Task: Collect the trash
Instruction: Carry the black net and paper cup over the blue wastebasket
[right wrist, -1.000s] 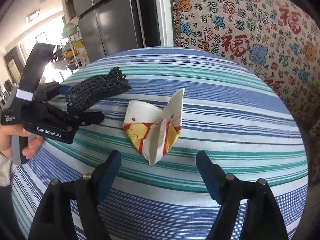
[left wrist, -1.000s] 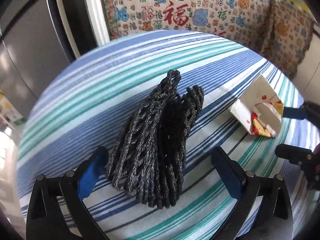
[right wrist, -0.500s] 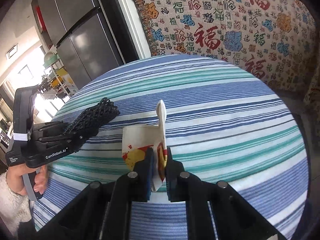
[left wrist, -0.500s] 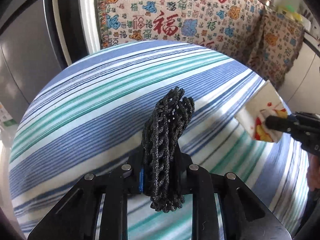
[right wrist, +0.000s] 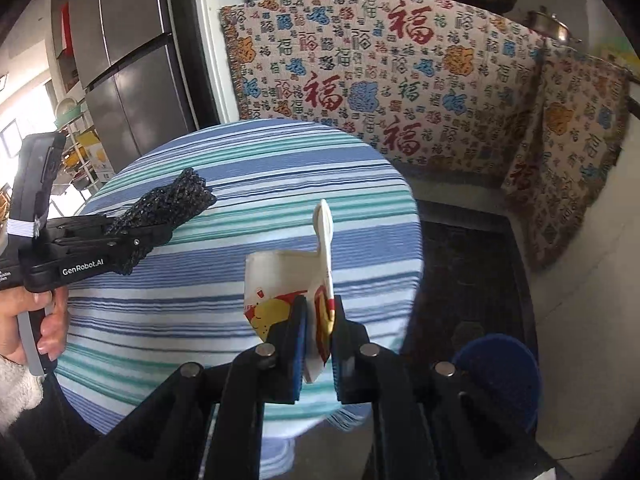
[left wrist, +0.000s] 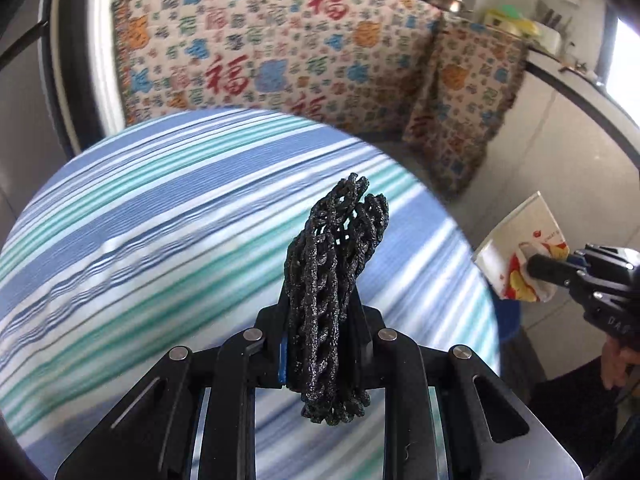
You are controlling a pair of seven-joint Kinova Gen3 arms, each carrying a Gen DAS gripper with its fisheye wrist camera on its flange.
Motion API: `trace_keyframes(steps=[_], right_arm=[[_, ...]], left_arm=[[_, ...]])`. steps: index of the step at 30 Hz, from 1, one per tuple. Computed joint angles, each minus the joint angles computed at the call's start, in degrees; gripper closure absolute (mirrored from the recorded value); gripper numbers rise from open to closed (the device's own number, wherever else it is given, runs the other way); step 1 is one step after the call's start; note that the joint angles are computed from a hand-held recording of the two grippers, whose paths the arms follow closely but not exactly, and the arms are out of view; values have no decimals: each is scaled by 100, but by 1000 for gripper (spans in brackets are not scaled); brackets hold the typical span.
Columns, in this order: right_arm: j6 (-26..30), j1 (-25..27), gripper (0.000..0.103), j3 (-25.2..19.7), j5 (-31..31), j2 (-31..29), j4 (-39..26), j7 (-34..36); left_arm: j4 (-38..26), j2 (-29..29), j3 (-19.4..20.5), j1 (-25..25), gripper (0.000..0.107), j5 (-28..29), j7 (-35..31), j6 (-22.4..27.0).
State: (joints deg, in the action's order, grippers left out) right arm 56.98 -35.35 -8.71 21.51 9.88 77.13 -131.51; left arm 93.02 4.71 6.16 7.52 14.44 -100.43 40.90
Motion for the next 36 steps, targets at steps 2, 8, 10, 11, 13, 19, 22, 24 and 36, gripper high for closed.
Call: trace_keyframes(steps=[2,8,10,11,13,19,22,24,36], right_arm=[[130,-37,92,42,285,-376,371,-309],[322,444,92,-220,645,-1238,1212,-750],[380,642,92,-317,748,-1451,1439,-882],[411,729,92,-375,777,-1521,1521,-933],[462,950,92,-437,793,-1728,1754,-1041],[474,1626,92,-409,587,-2245,2320,-1001],[439,1943,92,-359,504,-2439,2497,-870],[393,2166,92,-326,458,-2573,2643,-839],[-277,2950,92,51,-279,-2628,3238,-206]], left_arm=[[-121,-10,152,266,86,-211,296,10],[-641,204,498,1255,86,-1300,1337,15],[-851,360,571,1558,86,-1530,1605,64],[-901,403,588,1629,86,-1521,1638,84],[-1095,578,630,1831,86,-1554,1755,141],[-1810,1192,619,2672,86,-2057,2201,419],[-2132,1428,568,2979,86,-2220,2271,547],[-2354,1585,538,3141,85,-2275,2299,624],[-3303,2487,584,3208,85,-1628,1883,972]])
